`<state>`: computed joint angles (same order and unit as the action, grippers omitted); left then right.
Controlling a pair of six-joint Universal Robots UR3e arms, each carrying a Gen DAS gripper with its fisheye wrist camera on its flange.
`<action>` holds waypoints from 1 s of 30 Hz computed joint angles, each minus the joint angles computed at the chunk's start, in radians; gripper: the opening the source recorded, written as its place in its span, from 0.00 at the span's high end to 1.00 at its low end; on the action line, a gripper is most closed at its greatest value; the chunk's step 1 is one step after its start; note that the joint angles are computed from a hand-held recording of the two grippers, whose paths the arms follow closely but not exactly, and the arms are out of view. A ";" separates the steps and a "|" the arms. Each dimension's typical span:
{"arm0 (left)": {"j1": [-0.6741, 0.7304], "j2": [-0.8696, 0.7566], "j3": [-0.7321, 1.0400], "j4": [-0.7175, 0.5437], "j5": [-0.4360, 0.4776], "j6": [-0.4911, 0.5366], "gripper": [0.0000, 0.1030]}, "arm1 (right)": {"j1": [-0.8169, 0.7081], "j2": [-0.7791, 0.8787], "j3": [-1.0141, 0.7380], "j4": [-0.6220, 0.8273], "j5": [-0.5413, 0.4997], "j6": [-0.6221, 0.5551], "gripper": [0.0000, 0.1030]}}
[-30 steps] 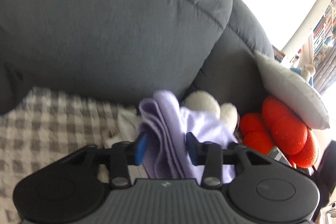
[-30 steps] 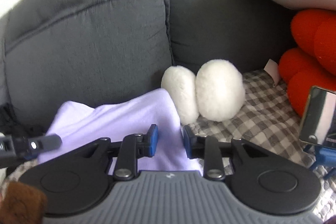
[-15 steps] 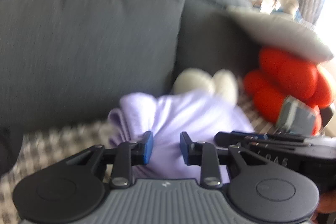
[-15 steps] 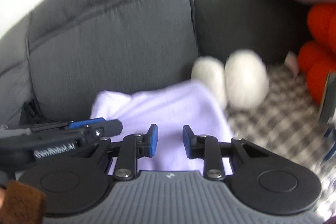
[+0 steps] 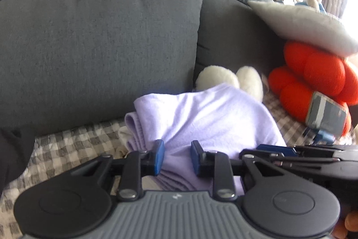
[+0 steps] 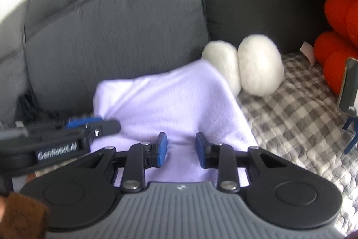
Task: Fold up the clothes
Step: 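Lower the trousers onto the folded clothes stack and open both grippers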
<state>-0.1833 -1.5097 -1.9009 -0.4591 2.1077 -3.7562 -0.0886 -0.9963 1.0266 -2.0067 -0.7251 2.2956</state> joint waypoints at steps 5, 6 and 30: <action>-0.047 0.011 0.057 -0.056 0.038 -0.055 0.72 | -0.021 -0.082 0.062 0.016 0.033 -0.046 0.61; -0.067 0.009 0.063 -0.067 0.057 -0.059 0.69 | -0.029 -0.099 0.070 0.036 0.043 -0.054 0.59; -0.426 0.261 0.125 -0.581 0.231 -0.470 0.51 | -0.289 -0.615 0.409 0.530 0.125 -0.473 0.41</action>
